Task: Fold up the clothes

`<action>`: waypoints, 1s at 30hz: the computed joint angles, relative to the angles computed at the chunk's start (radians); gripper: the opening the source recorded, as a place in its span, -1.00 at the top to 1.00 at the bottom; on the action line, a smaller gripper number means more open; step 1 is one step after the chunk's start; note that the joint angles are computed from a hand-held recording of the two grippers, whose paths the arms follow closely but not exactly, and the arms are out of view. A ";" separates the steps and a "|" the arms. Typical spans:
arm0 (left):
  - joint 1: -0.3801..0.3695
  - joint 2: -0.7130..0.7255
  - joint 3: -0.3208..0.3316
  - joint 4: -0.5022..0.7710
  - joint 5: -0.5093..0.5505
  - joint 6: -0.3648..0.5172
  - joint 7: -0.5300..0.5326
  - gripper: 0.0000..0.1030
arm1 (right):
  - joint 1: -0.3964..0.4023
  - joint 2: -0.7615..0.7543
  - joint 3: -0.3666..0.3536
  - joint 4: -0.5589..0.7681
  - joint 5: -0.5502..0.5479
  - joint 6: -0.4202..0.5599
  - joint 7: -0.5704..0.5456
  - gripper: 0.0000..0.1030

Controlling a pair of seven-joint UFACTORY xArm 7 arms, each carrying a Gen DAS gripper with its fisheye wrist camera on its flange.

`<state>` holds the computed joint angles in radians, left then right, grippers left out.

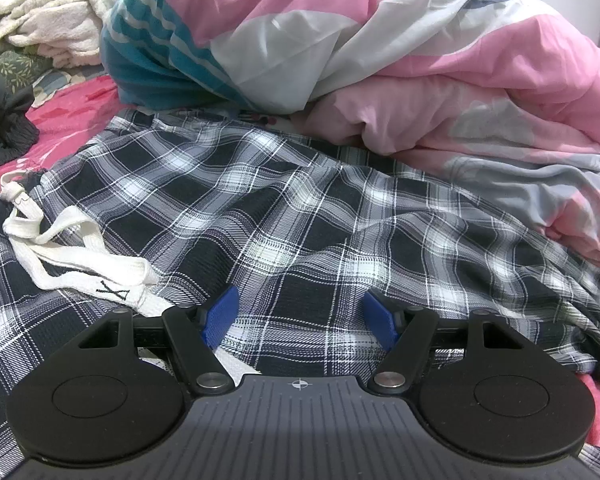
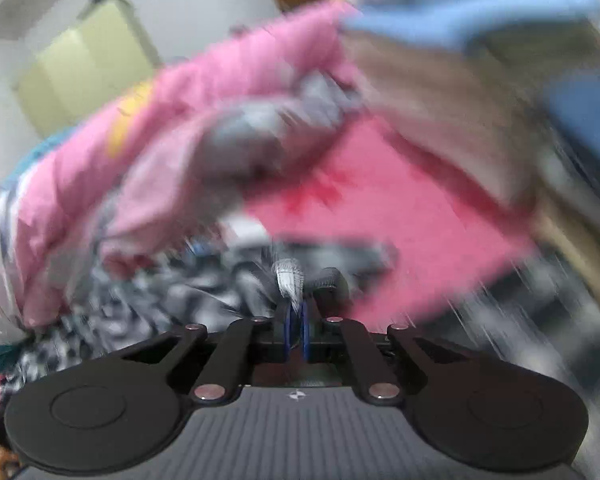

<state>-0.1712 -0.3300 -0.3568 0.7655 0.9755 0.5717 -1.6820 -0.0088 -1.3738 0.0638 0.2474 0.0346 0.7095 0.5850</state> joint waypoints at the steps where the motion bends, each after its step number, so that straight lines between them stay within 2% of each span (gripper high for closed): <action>1: 0.000 0.000 0.001 0.000 0.000 -0.001 -0.001 -0.34 | -0.004 -0.038 -0.012 -0.005 0.000 0.079 0.000 0.83; 3: 0.001 0.000 0.001 -0.001 0.003 -0.005 -0.004 -0.34 | -0.033 -0.096 -0.001 -0.008 -0.037 0.164 -0.015 0.71; 4: 0.001 0.000 0.001 -0.001 0.004 -0.006 -0.006 -0.34 | -0.057 -0.108 0.019 -0.005 -0.063 0.161 -0.016 0.53; 5: 0.001 -0.001 0.000 -0.002 0.005 -0.005 -0.008 -0.34 | -0.081 -0.120 0.038 -0.003 -0.091 0.153 -0.017 0.43; 6: 0.001 -0.001 0.000 -0.002 0.005 -0.003 -0.010 -0.34 | -0.090 -0.106 0.041 0.000 -0.106 0.111 -0.021 0.30; 7: 0.001 -0.002 -0.001 -0.003 0.005 -0.002 -0.011 -0.34 | -0.099 -0.089 0.042 0.004 -0.121 0.066 -0.025 0.28; 8: 0.001 -0.002 -0.001 -0.003 0.005 0.000 -0.011 -0.34 | -0.091 -0.032 0.032 0.020 -0.133 0.004 -0.053 0.26; 9: 0.000 -0.004 -0.001 -0.004 0.004 0.003 -0.008 -0.34 | -0.081 0.029 0.021 0.039 -0.144 -0.056 -0.085 0.16; 12: -0.002 -0.007 0.000 -0.006 0.000 0.005 -0.003 -0.34 | -0.050 0.261 -0.014 0.096 -0.190 -0.235 -0.235 0.12; 14: -0.001 -0.005 -0.001 -0.004 0.000 0.005 -0.003 -0.34 | -0.039 0.424 -0.037 0.146 -0.200 -0.307 -0.322 0.12; 16: -0.001 -0.005 -0.002 -0.004 0.000 0.005 -0.003 -0.34 | -0.048 0.567 -0.049 0.194 -0.202 -0.339 -0.387 0.13; 19: -0.001 -0.004 0.000 -0.004 0.000 0.003 -0.001 -0.35 | -0.093 0.725 -0.047 0.250 -0.216 -0.366 -0.450 0.14; 21: -0.001 -0.004 0.001 -0.005 0.000 -0.001 0.000 -0.35 | -0.096 0.759 -0.076 0.260 -0.187 -0.377 -0.475 0.14; 25: 0.000 -0.002 0.001 -0.002 -0.001 -0.001 0.004 -0.36 | -0.033 0.731 -0.200 0.250 -0.016 -0.344 -0.522 0.14; 30: 0.000 -0.001 0.001 -0.002 -0.001 0.001 0.007 -0.36 | -0.072 0.670 -0.219 0.224 0.065 -0.270 -0.529 0.14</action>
<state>-0.1715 -0.3314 -0.3557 0.7639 0.9750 0.5729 -1.6748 -0.0808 -0.7035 -0.1551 0.4714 0.0999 0.4395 0.0564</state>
